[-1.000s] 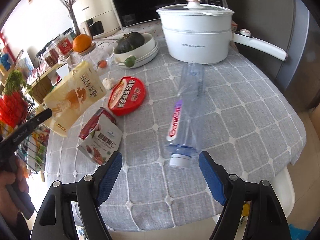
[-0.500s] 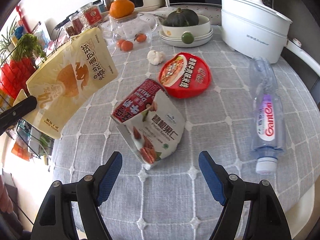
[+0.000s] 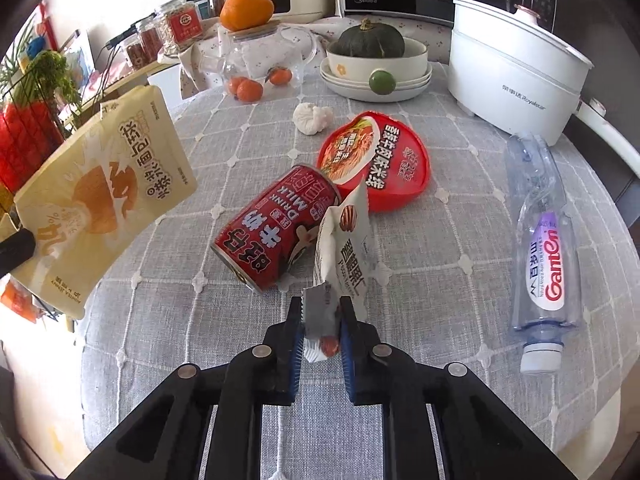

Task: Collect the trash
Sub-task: 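Carry the cream bag and white snack bag over the white bin with both grippers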

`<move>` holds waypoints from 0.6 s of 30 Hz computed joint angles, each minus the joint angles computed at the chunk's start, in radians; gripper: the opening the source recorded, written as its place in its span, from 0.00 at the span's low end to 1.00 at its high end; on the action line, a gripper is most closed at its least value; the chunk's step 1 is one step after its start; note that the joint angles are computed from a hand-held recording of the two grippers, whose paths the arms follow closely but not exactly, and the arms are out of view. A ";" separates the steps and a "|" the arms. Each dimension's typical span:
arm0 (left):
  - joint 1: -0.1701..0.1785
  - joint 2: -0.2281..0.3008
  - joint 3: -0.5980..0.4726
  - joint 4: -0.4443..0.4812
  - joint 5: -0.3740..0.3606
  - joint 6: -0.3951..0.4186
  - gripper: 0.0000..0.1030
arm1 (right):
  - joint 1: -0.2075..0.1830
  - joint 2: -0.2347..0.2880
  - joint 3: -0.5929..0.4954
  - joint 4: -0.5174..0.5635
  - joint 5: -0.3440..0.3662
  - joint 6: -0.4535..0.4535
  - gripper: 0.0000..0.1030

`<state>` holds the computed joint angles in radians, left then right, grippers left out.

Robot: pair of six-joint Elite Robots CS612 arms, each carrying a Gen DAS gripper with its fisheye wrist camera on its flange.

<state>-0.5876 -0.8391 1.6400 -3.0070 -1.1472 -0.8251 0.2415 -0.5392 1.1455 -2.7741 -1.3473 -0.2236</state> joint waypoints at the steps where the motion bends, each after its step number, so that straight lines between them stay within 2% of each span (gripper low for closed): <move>1: -0.002 0.001 -0.002 -0.002 -0.001 0.003 0.02 | -0.002 -0.008 0.011 -0.017 0.001 -0.007 0.14; 11: -0.021 0.005 -0.022 -0.028 -0.001 0.042 0.02 | -0.036 -0.085 0.119 -0.131 0.052 -0.012 0.11; 18: -0.039 0.017 -0.049 -0.046 -0.023 0.082 0.02 | -0.083 -0.139 0.188 -0.180 0.114 0.034 0.11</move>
<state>-0.6267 -0.8226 1.5906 -3.0533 -1.1702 -0.7434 0.1586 -0.6784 1.3334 -2.9544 -1.2330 -0.1899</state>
